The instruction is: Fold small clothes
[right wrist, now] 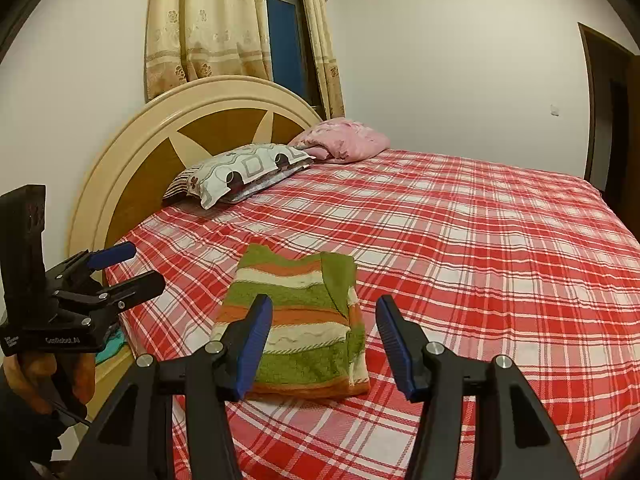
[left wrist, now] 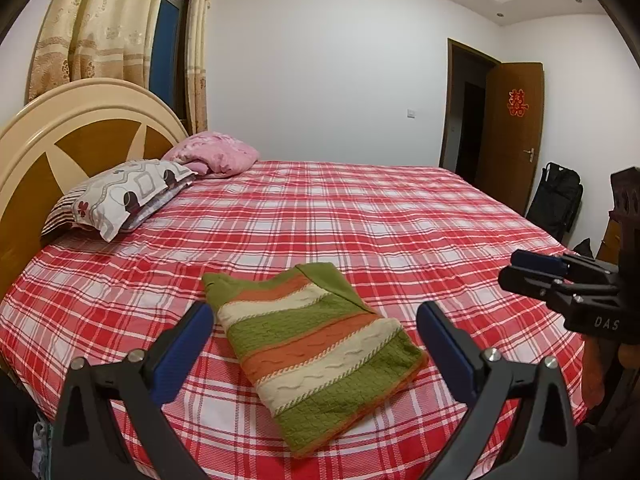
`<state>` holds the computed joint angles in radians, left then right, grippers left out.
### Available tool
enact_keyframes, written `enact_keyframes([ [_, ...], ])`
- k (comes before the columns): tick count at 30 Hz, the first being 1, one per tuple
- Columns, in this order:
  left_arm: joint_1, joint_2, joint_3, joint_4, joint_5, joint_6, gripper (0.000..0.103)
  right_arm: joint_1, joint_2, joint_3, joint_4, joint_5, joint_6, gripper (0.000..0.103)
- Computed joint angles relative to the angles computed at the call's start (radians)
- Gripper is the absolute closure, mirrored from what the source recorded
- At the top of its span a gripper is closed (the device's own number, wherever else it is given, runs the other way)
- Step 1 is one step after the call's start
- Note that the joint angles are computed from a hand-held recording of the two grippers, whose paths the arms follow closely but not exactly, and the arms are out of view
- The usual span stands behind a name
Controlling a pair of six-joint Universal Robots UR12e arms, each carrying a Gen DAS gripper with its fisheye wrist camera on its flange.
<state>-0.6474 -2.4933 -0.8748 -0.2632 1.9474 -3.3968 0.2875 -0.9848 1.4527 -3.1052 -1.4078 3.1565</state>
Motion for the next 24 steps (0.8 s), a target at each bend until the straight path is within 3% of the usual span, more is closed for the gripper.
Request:
enact_keyframes([
  [7, 0.002, 0.001, -0.001, 0.002, -0.008, -0.019, 0.0, 0.002, 0.001, 0.003, -0.006, 0.002, -0.003, 0.048],
  [11, 0.009, 0.006, -0.009, 0.011, -0.046, -0.062, 0.0, 0.003, 0.0, 0.003, 0.0, 0.0, -0.007, 0.048],
  [17, 0.001, -0.006, 0.017, -0.034, 0.012, -0.07, 0.0, 0.007, 0.002, 0.004, 0.003, 0.003, -0.023, 0.048],
  [24, 0.0, 0.0, -0.006, 0.012, 0.01, -0.05, 0.0, 0.008, 0.003, 0.004, 0.003, 0.003, -0.027, 0.048],
])
